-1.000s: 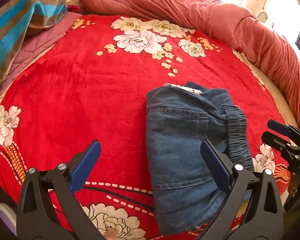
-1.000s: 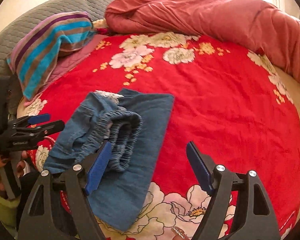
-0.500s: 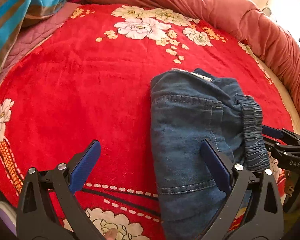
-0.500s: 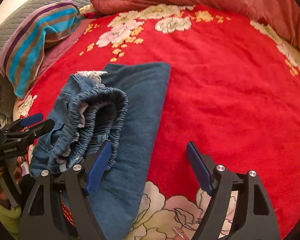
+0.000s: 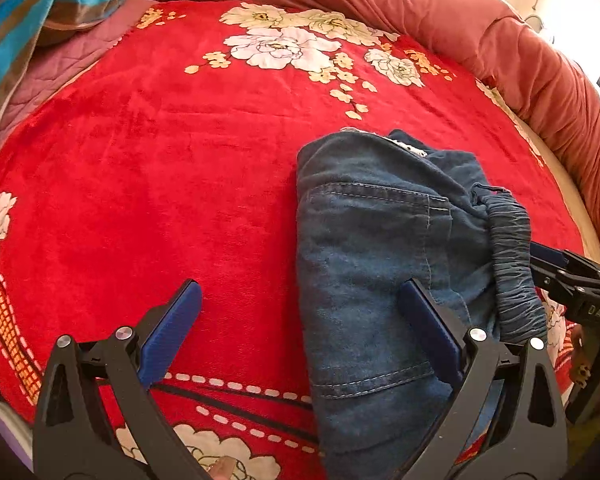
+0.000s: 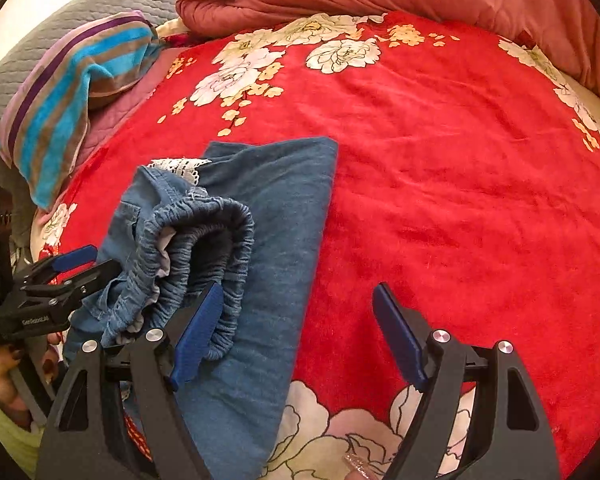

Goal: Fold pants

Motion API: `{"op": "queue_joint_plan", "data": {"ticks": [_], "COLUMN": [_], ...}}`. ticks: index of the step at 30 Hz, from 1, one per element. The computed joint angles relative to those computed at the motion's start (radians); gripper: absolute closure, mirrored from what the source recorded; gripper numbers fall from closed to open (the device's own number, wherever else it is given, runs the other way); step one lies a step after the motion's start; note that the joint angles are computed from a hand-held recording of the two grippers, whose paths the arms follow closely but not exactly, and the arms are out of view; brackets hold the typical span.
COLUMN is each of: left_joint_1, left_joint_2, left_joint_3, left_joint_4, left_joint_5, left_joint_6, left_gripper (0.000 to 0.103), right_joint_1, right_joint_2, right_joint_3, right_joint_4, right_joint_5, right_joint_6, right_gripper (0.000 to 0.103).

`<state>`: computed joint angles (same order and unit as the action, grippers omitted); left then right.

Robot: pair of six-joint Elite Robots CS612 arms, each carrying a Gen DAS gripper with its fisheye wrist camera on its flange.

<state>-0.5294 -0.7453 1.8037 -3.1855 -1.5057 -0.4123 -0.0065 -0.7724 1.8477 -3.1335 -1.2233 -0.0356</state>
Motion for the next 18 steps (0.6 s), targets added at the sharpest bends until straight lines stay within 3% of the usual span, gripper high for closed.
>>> {"op": "queue_joint_plan", "data": {"ticks": [18], "left_joint_1": [-0.009], "left_joint_2": [0.005], "left_joint_3": [-0.004], "left_joint_4": [-0.011], "left_joint_5": [-0.085], "left_joint_6": [0.031], "left_gripper": [0.01], "right_joint_1": [-0.002], "right_joint_2": [-0.014], "right_joint_3": [0.018], "right_joint_4": [-0.004], "right_joint_5": [0.03], "right_joint_6": [0.0], "right_gripper": [0.027]}}
